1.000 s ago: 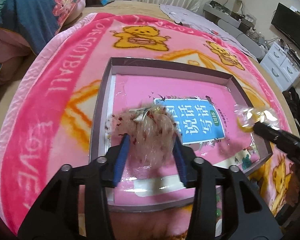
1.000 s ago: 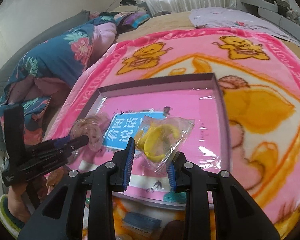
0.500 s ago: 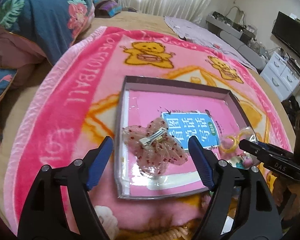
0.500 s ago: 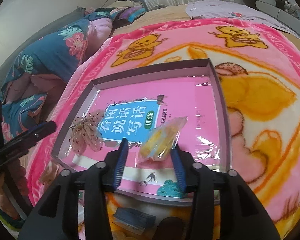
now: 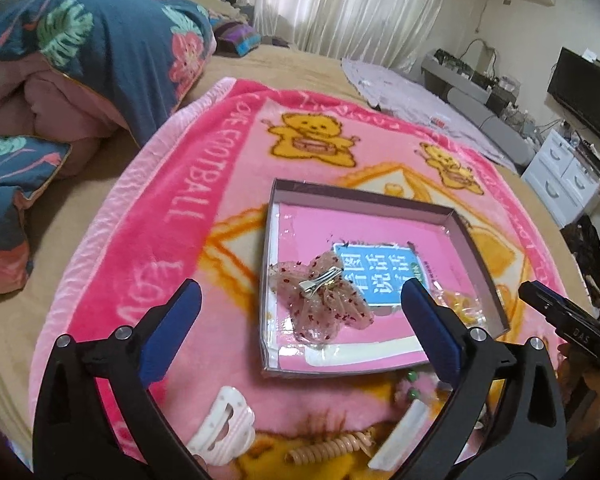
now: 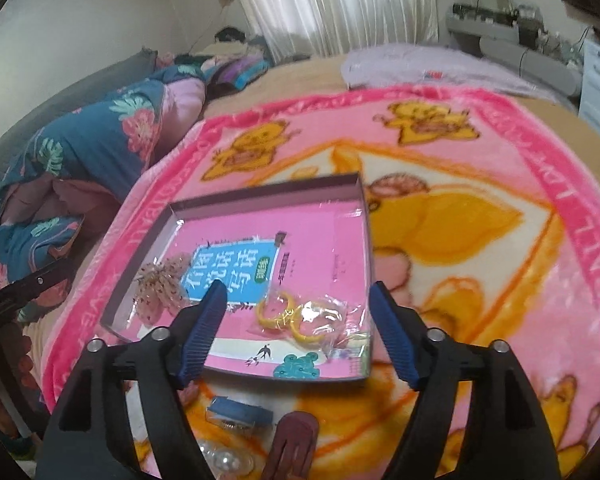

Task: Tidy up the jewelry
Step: 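Open both tools and withdraw them from the box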

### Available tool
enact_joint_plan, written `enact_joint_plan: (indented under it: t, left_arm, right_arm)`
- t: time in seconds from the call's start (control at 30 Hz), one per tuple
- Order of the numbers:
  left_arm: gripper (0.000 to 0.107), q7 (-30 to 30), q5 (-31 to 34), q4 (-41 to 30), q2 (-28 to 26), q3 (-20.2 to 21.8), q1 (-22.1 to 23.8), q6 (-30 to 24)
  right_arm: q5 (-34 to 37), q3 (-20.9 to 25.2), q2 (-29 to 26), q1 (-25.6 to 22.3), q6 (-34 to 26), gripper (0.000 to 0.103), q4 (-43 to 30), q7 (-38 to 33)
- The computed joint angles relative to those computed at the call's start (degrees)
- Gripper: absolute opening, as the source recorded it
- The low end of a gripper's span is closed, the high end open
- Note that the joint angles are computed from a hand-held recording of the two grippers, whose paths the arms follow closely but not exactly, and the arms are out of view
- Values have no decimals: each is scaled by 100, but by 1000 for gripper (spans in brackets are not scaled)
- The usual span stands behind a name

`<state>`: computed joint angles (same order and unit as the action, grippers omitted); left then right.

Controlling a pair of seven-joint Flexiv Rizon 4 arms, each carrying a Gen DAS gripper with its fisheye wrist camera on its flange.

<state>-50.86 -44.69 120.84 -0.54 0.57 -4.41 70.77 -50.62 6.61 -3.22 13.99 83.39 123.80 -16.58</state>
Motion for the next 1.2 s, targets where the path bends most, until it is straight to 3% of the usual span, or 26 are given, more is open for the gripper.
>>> enact_joint_plan:
  t: [0.17, 0.3, 0.7, 1.2]
  left_arm:
    - [93, 174, -221, 190, 320, 44, -127, 168]
    - [93, 286, -359, 356, 557, 124, -273, 265]
    - [93, 540, -416, 805, 1186, 380, -691, 447]
    - [93, 393, 326, 1335, 1577, 497, -860, 378]
  right_arm:
    - [-814, 14, 337, -201, 197, 86, 139, 613]
    - [-985, 195, 591, -381, 278, 88, 260, 768]
    - [-666, 733, 1203, -529, 62, 89, 579, 495]
    - [-32, 1066, 1551, -395, -240, 92, 883, 40]
